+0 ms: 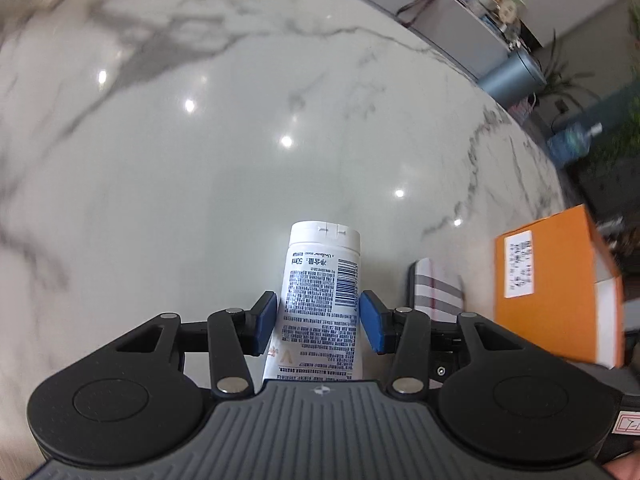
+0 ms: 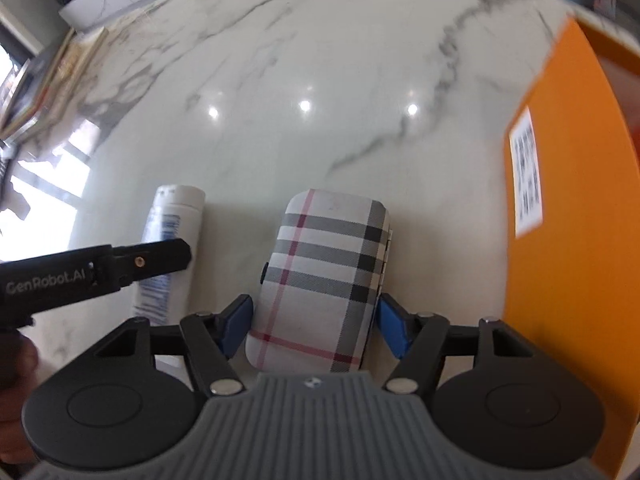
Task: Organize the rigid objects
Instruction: 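Grasp the plaid glasses case with the right tool while the left holds the lotion tube, then carry the lotion tube and plaid case over the orange box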
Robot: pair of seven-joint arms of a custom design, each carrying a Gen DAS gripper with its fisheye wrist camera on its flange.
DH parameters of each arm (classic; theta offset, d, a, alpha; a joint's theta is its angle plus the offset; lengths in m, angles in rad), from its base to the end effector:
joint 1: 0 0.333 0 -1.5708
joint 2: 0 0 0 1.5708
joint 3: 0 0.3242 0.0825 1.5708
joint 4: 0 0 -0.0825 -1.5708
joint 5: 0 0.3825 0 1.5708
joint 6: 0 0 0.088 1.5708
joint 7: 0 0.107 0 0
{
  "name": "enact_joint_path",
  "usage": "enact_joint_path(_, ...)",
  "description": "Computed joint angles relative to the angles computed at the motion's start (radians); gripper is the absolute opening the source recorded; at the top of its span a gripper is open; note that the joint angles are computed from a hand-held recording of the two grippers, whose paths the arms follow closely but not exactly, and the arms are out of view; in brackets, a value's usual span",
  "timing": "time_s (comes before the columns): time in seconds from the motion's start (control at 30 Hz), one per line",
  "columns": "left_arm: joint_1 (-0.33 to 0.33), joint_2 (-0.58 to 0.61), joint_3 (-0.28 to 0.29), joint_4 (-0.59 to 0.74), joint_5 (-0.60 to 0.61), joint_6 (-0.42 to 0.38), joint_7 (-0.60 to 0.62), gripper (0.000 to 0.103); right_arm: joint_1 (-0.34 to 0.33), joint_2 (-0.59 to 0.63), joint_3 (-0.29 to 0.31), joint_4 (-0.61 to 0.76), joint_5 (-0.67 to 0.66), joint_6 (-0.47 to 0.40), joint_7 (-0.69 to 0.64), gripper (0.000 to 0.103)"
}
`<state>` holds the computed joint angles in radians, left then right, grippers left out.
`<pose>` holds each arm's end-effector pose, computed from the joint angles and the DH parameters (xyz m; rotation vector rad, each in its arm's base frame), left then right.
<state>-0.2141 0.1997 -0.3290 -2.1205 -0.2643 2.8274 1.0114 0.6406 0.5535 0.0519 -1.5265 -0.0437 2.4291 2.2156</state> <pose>0.5315 -0.2969 0.3876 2.3469 -1.7860 0.8179 0.5695 0.4632 0.3810 -2.0372 1.9124 -0.0693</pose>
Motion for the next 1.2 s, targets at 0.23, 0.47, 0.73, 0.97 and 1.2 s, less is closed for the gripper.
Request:
enact_joint_path(0.23, -0.053, -0.085, 0.031, -0.058, 0.110, -0.006, -0.121, 0.050, -0.030, -0.101, 0.032, -0.150, 0.070, 0.127, -0.029, 0.065)
enact_joint_path(0.47, -0.094, -0.100, 0.035, -0.033, 0.202, -0.166, -0.176, 0.050, -0.030, -0.149, 0.060, -0.237, 0.099, 0.116, -0.079, 0.064)
enact_joint_path(0.73, -0.119, -0.062, 0.042, 0.031, 0.276, -0.292, -0.230, 0.051, -0.006, -0.184, 0.061, -0.309, 0.063, 0.126, -0.103, 0.065)
enact_joint_path(0.97, -0.149, -0.038, 0.050, 0.067, 0.416, -0.342, -0.325, 0.059, 0.011, -0.169, 0.048, -0.290, 0.010, 0.123, -0.078, 0.072)
enact_joint_path(1.2, -0.186, 0.007, 0.053, 0.138, 0.554, -0.433, -0.370, 0.053, 0.082, -0.141, 0.008, -0.246, -0.159, 0.068, -0.042, 0.070)
